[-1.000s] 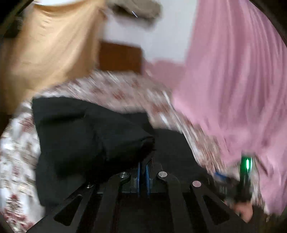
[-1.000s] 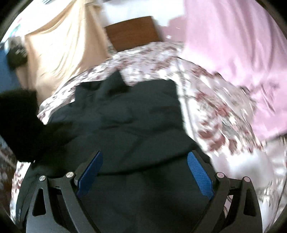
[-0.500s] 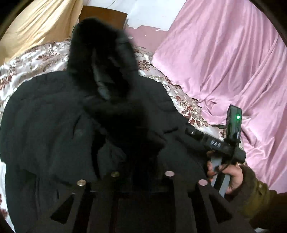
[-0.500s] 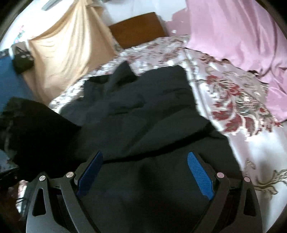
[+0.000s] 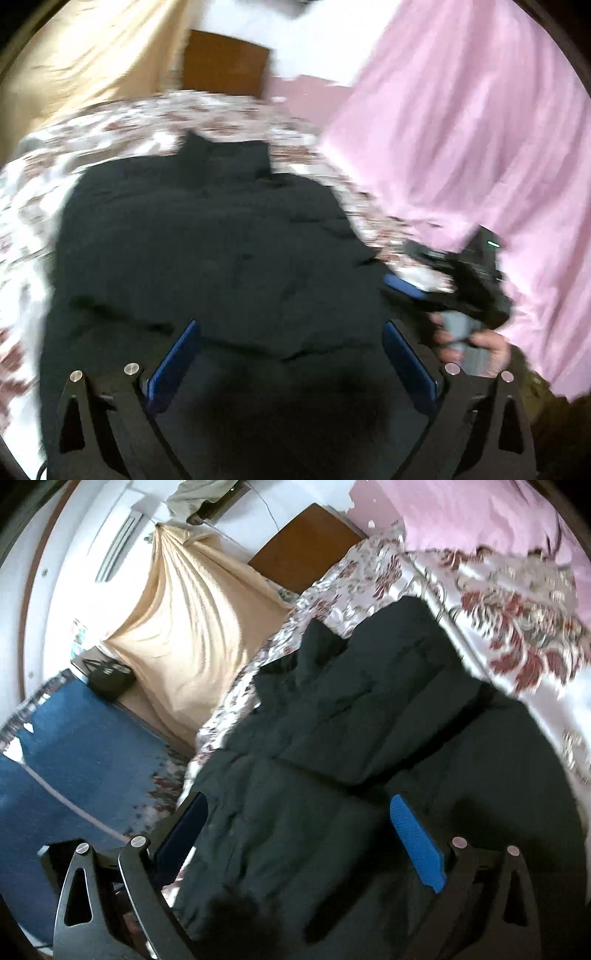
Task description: Fold large clothes
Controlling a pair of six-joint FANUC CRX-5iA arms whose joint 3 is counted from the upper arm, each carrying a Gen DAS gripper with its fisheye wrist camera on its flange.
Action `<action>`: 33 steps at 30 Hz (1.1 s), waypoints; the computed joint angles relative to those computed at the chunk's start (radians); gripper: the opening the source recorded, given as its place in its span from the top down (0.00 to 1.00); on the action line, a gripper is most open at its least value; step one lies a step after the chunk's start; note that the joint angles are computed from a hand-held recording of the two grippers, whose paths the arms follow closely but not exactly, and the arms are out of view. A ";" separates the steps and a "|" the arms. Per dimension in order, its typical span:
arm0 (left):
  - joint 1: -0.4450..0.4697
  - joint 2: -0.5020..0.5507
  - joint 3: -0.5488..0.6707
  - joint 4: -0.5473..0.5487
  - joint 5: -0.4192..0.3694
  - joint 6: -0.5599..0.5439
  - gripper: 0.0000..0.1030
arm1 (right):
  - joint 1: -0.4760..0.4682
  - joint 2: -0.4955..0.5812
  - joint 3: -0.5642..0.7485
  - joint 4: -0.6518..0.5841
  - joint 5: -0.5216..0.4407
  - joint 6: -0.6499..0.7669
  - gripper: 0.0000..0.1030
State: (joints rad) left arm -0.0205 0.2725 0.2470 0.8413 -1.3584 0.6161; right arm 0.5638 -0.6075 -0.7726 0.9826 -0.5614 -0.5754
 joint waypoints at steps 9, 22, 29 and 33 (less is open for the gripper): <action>0.111 -0.075 -0.056 -0.171 0.170 0.226 0.04 | 0.121 0.073 0.110 -0.233 -0.217 0.132 0.01; 0.119 -0.047 0.043 -0.276 0.283 0.312 0.04 | 0.087 0.283 0.495 -0.264 -0.554 0.639 0.97; 0.048 0.042 0.150 -0.341 0.332 0.427 0.04 | -0.026 0.371 0.636 -0.158 -0.686 0.828 0.97; -0.028 0.171 0.325 -0.445 0.328 0.525 0.04 | -0.110 0.502 0.700 -0.201 -0.824 0.922 0.89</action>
State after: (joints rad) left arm -0.0486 0.4433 0.5716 0.3963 -1.0308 1.1406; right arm 0.4540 -0.1056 -0.0726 0.7818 -1.3857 0.3471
